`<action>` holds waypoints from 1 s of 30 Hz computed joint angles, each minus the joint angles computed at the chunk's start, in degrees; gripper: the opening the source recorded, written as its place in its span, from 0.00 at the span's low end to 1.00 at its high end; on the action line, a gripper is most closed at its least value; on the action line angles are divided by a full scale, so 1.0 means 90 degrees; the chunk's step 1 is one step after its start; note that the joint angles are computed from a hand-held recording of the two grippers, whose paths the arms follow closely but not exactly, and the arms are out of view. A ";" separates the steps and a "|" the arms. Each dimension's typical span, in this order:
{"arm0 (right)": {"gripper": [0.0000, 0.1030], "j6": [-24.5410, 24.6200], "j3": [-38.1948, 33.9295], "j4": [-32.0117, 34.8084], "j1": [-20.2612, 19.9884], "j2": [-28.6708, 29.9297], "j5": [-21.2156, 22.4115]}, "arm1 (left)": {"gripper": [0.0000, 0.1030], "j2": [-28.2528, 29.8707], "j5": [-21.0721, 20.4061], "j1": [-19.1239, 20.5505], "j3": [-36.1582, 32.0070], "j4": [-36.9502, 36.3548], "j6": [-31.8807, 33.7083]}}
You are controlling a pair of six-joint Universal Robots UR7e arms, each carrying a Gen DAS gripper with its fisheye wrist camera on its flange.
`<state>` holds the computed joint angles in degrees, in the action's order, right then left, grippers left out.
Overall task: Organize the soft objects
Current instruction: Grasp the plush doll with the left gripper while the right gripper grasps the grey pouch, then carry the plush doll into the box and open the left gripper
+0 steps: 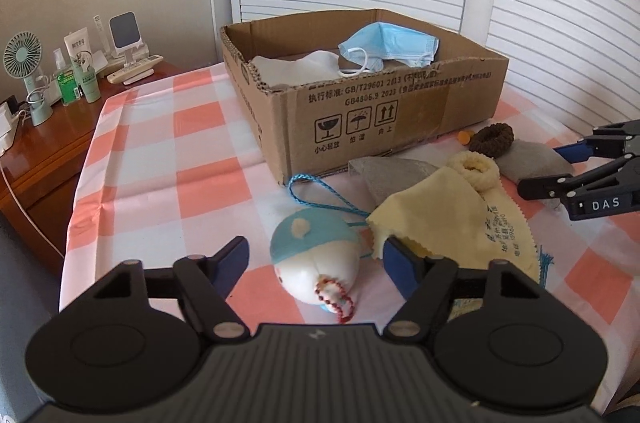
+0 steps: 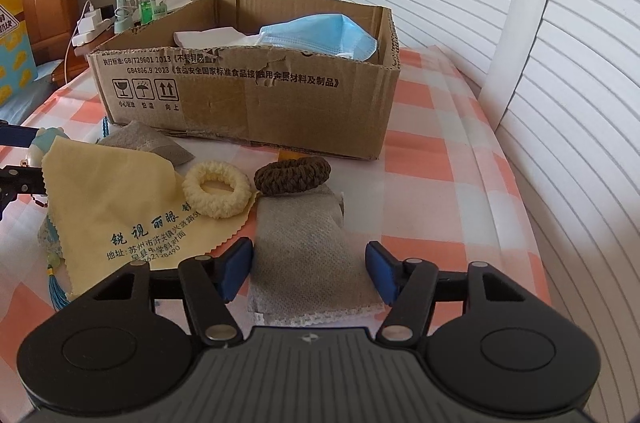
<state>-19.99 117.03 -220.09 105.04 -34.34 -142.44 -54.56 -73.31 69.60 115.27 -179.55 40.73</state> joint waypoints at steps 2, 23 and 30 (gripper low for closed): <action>0.65 -0.0055 -0.0041 0.0007 0.0017 0.0026 -0.0043 | 0.54 0.0023 -0.0001 0.0004 -0.0028 0.0110 -0.0044; 0.35 0.0739 0.0401 0.0776 0.0173 -0.0566 0.0333 | 0.43 -0.0351 -0.0116 -0.0028 0.0028 0.0541 -0.0520; 0.35 0.0946 0.0711 0.0976 0.0397 -0.0928 0.0462 | 0.43 -0.0668 -0.0157 -0.0100 0.0202 0.0756 -0.0491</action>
